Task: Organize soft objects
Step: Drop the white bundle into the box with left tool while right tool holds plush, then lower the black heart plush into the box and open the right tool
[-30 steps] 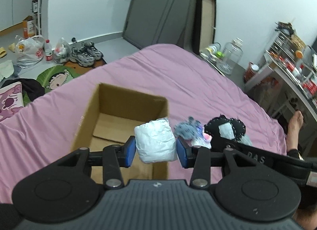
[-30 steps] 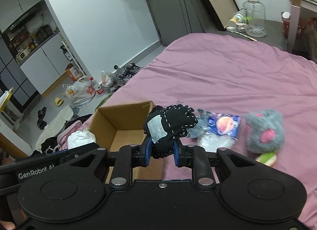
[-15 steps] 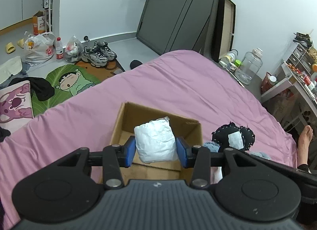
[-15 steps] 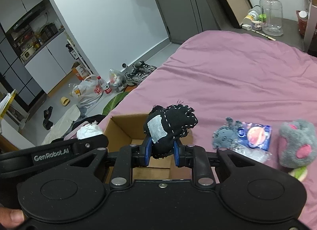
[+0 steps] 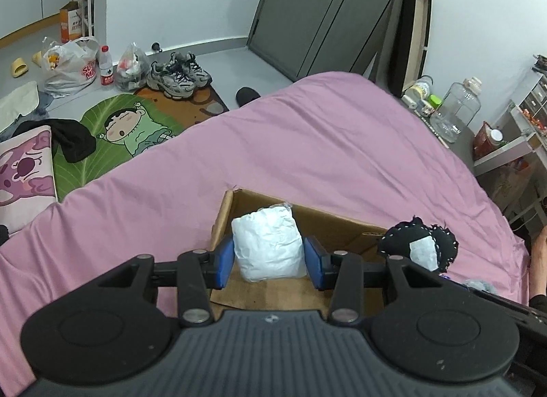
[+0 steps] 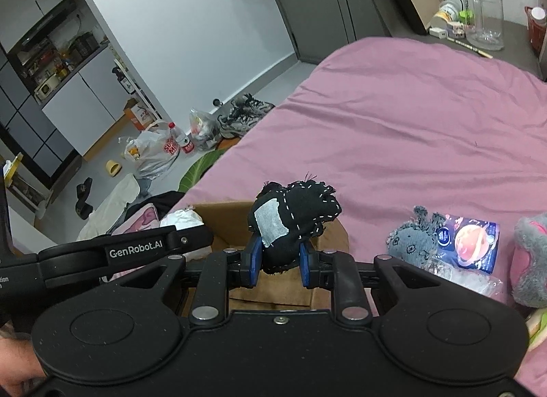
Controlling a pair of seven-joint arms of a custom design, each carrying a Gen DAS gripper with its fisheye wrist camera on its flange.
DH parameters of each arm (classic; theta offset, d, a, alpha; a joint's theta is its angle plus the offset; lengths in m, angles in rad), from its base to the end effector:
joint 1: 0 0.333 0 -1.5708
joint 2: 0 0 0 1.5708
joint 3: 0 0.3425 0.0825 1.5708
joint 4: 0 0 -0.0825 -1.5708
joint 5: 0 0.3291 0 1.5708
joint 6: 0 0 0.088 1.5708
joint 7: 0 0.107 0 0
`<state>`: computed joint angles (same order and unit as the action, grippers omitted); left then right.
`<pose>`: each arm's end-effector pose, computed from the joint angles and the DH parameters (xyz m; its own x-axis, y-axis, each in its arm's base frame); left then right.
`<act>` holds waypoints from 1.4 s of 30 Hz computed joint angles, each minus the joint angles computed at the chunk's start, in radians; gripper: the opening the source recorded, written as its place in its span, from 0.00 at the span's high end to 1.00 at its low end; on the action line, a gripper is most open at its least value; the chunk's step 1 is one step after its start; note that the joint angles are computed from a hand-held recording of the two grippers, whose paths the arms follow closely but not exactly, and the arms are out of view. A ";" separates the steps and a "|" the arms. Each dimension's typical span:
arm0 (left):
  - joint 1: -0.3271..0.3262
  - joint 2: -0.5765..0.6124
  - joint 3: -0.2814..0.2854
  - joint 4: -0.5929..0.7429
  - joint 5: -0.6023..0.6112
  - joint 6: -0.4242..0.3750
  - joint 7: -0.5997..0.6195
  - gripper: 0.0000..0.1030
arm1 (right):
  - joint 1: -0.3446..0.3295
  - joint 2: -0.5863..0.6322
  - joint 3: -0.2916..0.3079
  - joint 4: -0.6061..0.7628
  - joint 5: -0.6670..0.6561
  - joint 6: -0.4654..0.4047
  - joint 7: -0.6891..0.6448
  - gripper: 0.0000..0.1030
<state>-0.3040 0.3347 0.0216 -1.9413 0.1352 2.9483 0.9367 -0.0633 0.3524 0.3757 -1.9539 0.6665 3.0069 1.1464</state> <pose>0.6017 -0.1855 0.4495 0.1283 -0.9525 0.2760 -0.7836 -0.2679 -0.5605 0.6093 0.1214 0.4372 0.1560 -0.9272 -0.3407 -0.7832 0.0941 -0.6146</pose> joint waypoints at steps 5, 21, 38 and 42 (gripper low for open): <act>0.006 0.027 -0.006 0.031 -0.016 -0.021 0.002 0.58 | 0.006 0.006 -0.008 0.008 -0.018 -0.006 0.015 0.78; 0.003 -0.062 0.025 -0.046 0.017 0.001 -0.064 0.49 | 0.007 0.007 0.017 0.031 0.052 -0.029 -0.032 0.75; 0.032 -0.188 -0.012 -0.103 0.398 -0.087 -0.395 0.26 | 0.021 -0.139 -0.010 -0.105 0.306 0.006 -0.277 0.29; 0.039 -0.199 -0.048 -0.095 0.488 -0.124 -0.471 0.22 | 0.070 -0.184 -0.086 -0.157 0.292 0.030 -0.268 0.21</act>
